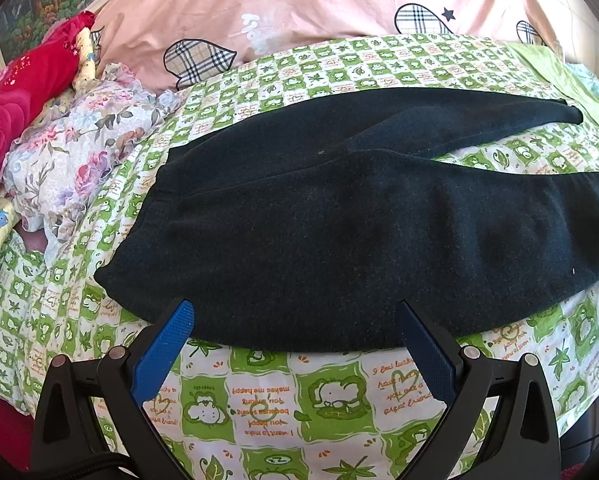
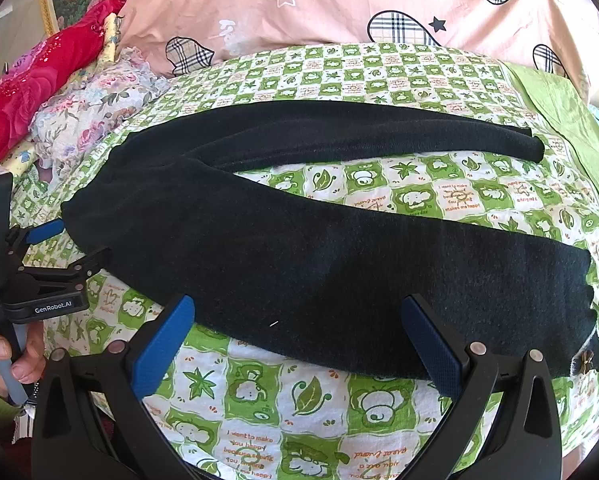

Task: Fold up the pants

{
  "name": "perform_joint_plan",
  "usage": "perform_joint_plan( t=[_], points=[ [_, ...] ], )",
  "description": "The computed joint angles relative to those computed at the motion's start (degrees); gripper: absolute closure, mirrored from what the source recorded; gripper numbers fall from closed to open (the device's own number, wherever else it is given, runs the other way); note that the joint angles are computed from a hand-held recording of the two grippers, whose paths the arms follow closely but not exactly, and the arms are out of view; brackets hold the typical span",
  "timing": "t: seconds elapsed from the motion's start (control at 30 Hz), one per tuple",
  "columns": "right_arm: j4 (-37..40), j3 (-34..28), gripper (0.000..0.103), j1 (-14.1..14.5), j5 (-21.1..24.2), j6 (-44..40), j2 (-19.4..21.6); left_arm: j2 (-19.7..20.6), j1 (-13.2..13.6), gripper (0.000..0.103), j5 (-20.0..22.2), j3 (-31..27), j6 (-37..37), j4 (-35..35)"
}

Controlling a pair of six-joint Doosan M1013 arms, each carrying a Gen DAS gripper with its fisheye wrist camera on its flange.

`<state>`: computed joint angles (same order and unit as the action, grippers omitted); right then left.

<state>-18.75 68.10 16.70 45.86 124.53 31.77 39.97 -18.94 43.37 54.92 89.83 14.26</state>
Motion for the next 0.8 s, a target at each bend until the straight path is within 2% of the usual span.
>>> perform_joint_plan(
  t=[0.53,0.7,0.8],
  points=[
    [0.8,0.4,0.000,-0.2,-0.8,-0.2,-0.5,0.5,0.1,0.002,0.7,-1.0,1.5,-2.2],
    [1.7,0.4,0.000,-0.6,-1.1,-0.3,-0.7,1.5,0.3,0.002,3.7,-3.5,3.7,-4.4],
    [2.1,0.6,0.000,-1.0,-1.4,-0.1,-0.9,2.2,0.1,0.002,5.1,-5.1,4.7,-2.9]
  ],
)
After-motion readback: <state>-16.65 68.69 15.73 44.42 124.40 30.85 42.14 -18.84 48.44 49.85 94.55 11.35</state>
